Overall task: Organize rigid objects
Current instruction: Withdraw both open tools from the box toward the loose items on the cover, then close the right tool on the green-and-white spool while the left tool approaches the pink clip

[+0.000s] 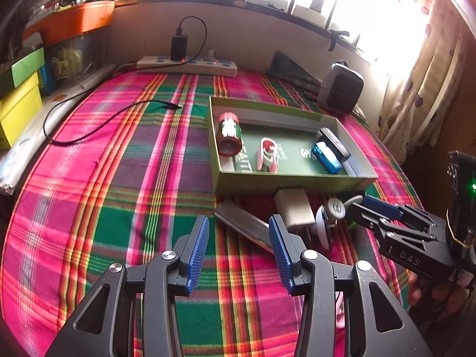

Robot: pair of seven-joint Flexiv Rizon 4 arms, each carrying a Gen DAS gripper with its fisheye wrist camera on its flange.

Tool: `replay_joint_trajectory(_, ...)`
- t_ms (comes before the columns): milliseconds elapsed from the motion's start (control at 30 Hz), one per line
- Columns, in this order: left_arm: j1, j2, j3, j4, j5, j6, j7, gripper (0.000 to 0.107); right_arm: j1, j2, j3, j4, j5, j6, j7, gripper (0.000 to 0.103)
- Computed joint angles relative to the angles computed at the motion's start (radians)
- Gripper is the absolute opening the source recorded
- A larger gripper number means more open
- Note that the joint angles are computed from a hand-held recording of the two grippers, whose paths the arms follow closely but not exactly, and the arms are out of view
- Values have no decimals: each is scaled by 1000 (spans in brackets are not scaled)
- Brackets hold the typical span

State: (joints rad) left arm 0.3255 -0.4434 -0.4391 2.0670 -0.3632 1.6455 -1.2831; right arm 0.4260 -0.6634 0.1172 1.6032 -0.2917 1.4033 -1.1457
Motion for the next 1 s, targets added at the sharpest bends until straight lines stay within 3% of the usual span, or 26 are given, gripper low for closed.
replay_joint_trajectory(633, 132, 5, -161, 61, 35, 6, 2, 41, 10, 3, -11, 1, -8, -52, 10, 44)
replay_joint_trajectory(800, 127, 4, -163, 62, 38, -3, 6, 41, 17, -4, -22, -5, -21, -64, 14, 43)
replay_joint_trajectory(867, 120, 5, -159, 61, 36, -9, 9, 41, 16, -2, -23, 0, -24, -60, 14, 35)
replay_joint_trajectory(1000, 111, 7, -161, 63, 28, -19, 25, 41, 20, 6, -36, 16, -32, -45, 28, 35)
